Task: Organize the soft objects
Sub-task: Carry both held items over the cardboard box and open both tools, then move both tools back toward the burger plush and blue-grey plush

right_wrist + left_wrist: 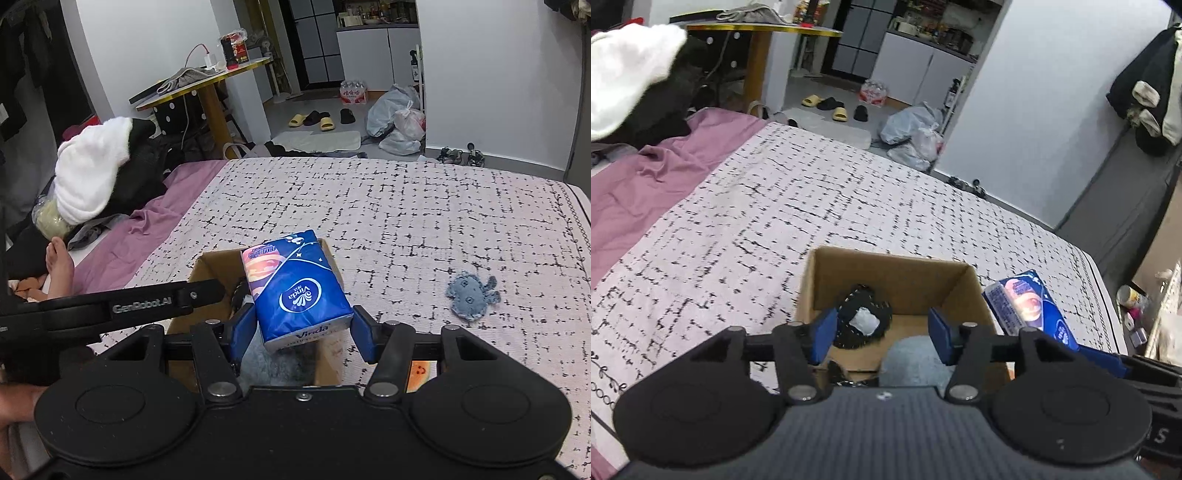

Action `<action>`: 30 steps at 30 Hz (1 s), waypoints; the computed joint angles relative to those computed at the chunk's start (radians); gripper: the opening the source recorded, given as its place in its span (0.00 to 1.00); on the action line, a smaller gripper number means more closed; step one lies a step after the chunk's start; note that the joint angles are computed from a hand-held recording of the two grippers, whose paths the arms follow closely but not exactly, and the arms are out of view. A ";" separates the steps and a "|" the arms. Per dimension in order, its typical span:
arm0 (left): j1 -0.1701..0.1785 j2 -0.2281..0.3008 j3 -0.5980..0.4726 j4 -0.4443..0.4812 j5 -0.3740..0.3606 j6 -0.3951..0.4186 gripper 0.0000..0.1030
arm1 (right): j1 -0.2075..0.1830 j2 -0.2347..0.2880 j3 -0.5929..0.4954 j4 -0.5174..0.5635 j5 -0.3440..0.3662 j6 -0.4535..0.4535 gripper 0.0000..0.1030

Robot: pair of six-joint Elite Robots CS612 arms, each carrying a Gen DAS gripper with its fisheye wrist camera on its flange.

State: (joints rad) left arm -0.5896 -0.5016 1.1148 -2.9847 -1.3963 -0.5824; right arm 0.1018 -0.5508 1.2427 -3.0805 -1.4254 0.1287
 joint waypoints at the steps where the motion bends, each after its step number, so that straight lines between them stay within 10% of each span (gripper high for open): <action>1: 0.001 -0.003 0.004 0.000 0.005 -0.004 0.54 | 0.001 0.004 -0.006 0.003 0.002 0.002 0.53; 30: -0.028 -0.046 0.049 0.032 0.099 -0.005 0.81 | -0.038 -0.001 0.024 -0.043 0.050 0.002 0.71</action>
State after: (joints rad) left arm -0.6174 -0.5477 1.1635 -2.9522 -1.2971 -0.5876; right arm 0.0637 -0.5520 1.2668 -3.1239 -1.3754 0.1309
